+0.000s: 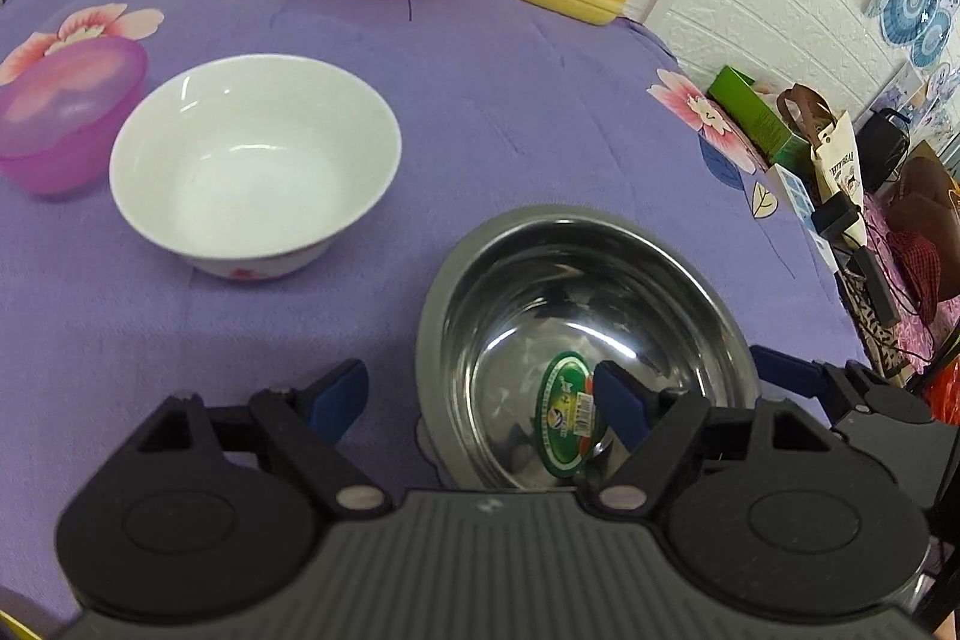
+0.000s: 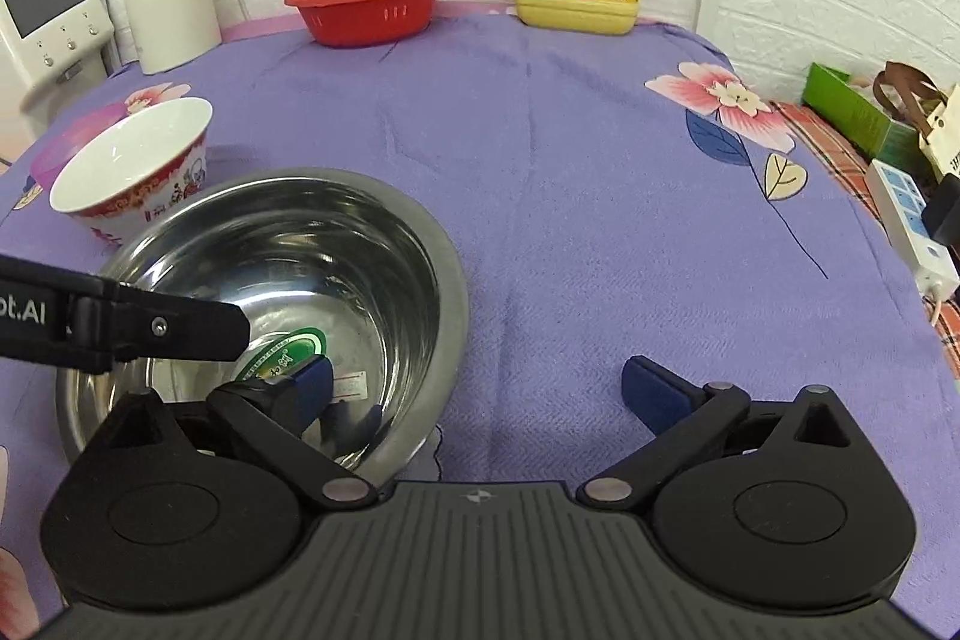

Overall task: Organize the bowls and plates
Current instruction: 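Lift the steel bowl with the right gripper toward the plate stack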

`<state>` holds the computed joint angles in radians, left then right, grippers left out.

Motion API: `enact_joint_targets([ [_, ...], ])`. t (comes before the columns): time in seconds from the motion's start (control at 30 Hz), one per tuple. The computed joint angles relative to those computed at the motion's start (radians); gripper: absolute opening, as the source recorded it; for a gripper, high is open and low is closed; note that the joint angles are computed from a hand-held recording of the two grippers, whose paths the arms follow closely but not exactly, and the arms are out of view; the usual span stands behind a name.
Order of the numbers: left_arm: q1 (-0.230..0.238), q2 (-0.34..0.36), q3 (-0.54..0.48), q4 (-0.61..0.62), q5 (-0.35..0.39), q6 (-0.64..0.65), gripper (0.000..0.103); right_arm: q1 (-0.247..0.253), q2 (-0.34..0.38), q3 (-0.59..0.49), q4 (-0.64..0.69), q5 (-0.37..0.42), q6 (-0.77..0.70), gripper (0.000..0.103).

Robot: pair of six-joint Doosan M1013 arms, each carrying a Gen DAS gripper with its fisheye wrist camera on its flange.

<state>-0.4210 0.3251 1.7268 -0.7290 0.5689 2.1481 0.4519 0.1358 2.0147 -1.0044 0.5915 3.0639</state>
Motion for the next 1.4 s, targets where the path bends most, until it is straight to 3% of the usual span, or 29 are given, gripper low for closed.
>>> enact_joint_targets([
  [0.03, 0.0, -0.001, 0.0, 0.0, 0.001, 0.0, 0.078, 0.002, 0.0, -0.01, 0.032, 0.016, -0.002, 0.103],
  [0.1, 0.006, -0.003, 0.003, -0.036, 0.013, 0.03, 0.077, 0.005, -0.013, 0.006, -0.019, -0.042, 0.068, 0.103],
  [0.2, 0.018, -0.013, 0.015, -0.114, 0.021, 0.106, 0.077, 0.023, -0.016, 0.005, -0.059, -0.036, 0.083, 0.103],
  [0.4, 0.002, -0.003, 0.006, -0.058, 0.014, 0.075, 0.073, 0.009, -0.008, 0.0, -0.029, -0.05, 0.052, 0.103],
  [0.53, -0.011, -0.005, 0.013, -0.043, -0.013, 0.112, 0.045, 0.027, -0.001, 0.001, -0.052, -0.028, 0.038, 0.103],
  [0.63, -0.015, -0.003, 0.013, -0.062, -0.003, 0.14, 0.038, 0.035, -0.001, 0.004, -0.083, -0.024, 0.068, 0.103],
  [0.67, -0.019, -0.006, 0.013, -0.044, -0.003, 0.125, 0.036, 0.041, 0.002, 0.002, -0.092, -0.022, 0.066, 0.099],
  [0.73, -0.021, -0.015, 0.02, -0.013, -0.008, 0.104, 0.036, 0.057, 0.004, -0.006, -0.08, -0.004, 0.049, 0.099],
  [0.87, 0.007, -0.047, 0.044, -0.088, 0.07, 0.172, 0.035, 0.079, -0.025, 0.014, -0.087, 0.001, 0.075, 0.099],
  [1.07, 0.015, -0.134, 0.14, -0.114, 0.058, 0.284, 0.035, 0.169, -0.065, 0.045, -0.134, 0.076, 0.164, 0.099],
  [1.4, 0.028, -0.212, 0.255, -0.155, 0.079, 0.371, 0.035, 0.289, -0.092, 0.084, -0.109, 0.179, 0.236, 0.099],
])
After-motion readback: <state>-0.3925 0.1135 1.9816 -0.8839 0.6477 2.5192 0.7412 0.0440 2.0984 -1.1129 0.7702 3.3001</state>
